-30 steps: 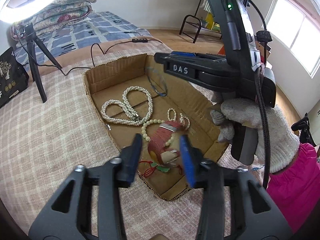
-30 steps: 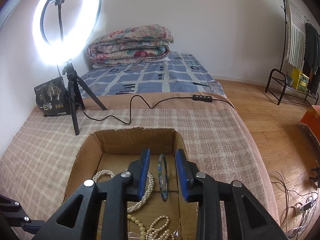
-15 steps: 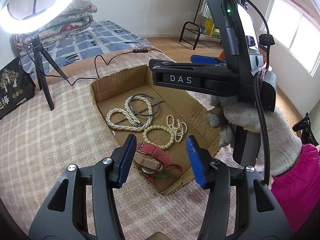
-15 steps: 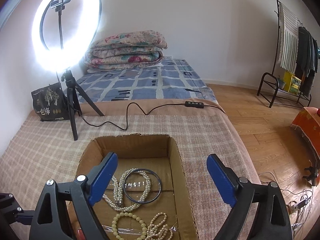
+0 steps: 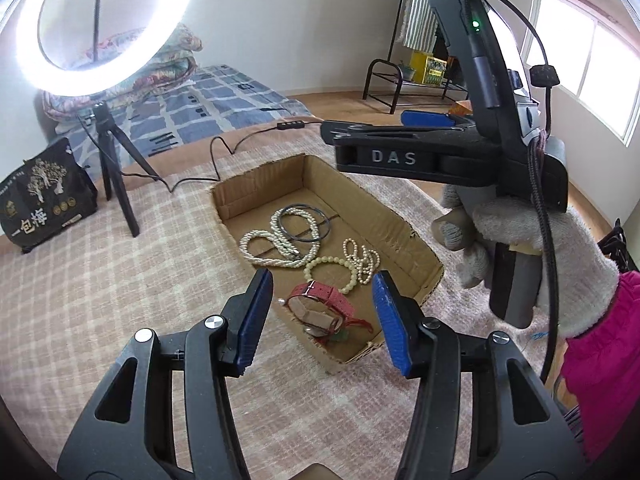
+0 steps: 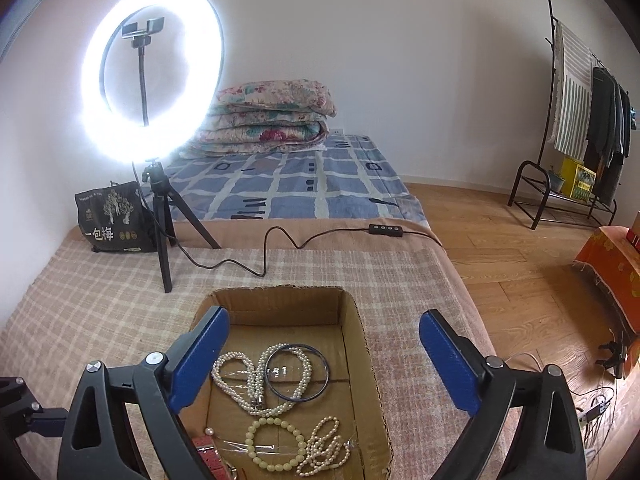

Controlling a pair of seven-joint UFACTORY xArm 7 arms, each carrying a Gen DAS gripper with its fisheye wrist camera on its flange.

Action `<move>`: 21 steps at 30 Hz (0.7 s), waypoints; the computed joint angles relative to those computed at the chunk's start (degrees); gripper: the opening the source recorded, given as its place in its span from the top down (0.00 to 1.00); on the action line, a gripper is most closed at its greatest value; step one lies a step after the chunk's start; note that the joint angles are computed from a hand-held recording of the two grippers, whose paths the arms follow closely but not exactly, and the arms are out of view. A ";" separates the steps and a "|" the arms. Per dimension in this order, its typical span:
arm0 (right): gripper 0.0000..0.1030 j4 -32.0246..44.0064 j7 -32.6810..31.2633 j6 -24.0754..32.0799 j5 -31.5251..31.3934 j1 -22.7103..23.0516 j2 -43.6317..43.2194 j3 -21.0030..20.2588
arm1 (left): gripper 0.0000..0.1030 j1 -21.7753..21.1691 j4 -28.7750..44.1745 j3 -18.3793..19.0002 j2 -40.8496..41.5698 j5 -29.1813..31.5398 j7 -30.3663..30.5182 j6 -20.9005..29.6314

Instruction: Organize jewelry

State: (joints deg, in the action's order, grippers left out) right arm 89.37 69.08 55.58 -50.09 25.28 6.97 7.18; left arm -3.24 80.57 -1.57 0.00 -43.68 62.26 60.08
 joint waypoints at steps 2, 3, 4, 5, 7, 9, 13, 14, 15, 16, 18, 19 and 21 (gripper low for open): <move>0.05 1.10 -0.74 1.35 0.08 0.51 0.19 0.33 | 0.48 0.62 0.16 0.56 -0.19 -0.22 0.53 0.35; 0.05 1.71 -1.03 2.10 0.12 0.82 0.31 0.48 | 0.48 0.99 0.31 0.88 -0.25 -0.35 0.77 0.62; 0.05 2.34 -1.31 2.86 0.08 1.17 0.47 0.61 | 0.48 1.39 0.55 1.19 -0.23 -0.50 0.95 0.83; 0.05 2.99 -1.57 3.61 0.11 1.51 0.65 0.72 | 0.48 1.75 0.83 1.43 -0.19 -0.66 1.11 1.11; 0.04 4.68 -2.19 5.84 0.12 2.52 1.12 1.02 | 0.48 2.60 1.35 1.94 -0.13 -1.22 1.80 1.58; 0.04 6.42 -2.76 7.90 -0.20 3.69 1.63 1.26 | 0.48 3.47 1.60 2.44 -0.42 -1.85 2.67 1.73; 0.00 9.04 -2.92 11.46 -1.02 6.26 2.20 1.69 | 0.48 5.08 2.07 3.50 -0.99 -3.11 4.37 2.51; 0.00 10.01 -3.29 12.82 -1.18 7.05 2.42 1.91 | 0.48 5.49 2.21 3.81 -1.11 -3.50 4.86 2.80; 0.00 10.71 -3.41 13.94 -1.61 7.77 2.62 1.99 | 0.48 5.87 2.25 4.08 -1.31 -3.84 5.37 2.92; 0.00 11.35 -3.29 15.19 -2.36 8.64 2.77 2.10 | 0.48 6.16 2.21 4.27 -1.47 -4.15 5.81 2.93; 0.00 12.25 -2.86 17.06 -3.31 10.12 2.85 2.31 | 0.47 6.81 2.09 4.80 -2.09 -4.80 6.85 3.28; 0.00 12.68 -2.68 17.99 -3.62 10.82 2.82 2.47 | 0.43 7.10 1.92 5.08 -2.48 -5.14 7.47 3.39; 0.00 13.49 -2.25 20.16 -4.58 12.29 2.88 2.80 | 0.32 7.45 1.17 5.58 -3.40 -6.37 8.88 3.00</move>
State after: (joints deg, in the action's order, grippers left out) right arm 102.86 66.83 75.74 -54.67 37.58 9.85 9.98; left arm 4.22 81.74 4.01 -3.40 -50.05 71.14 63.09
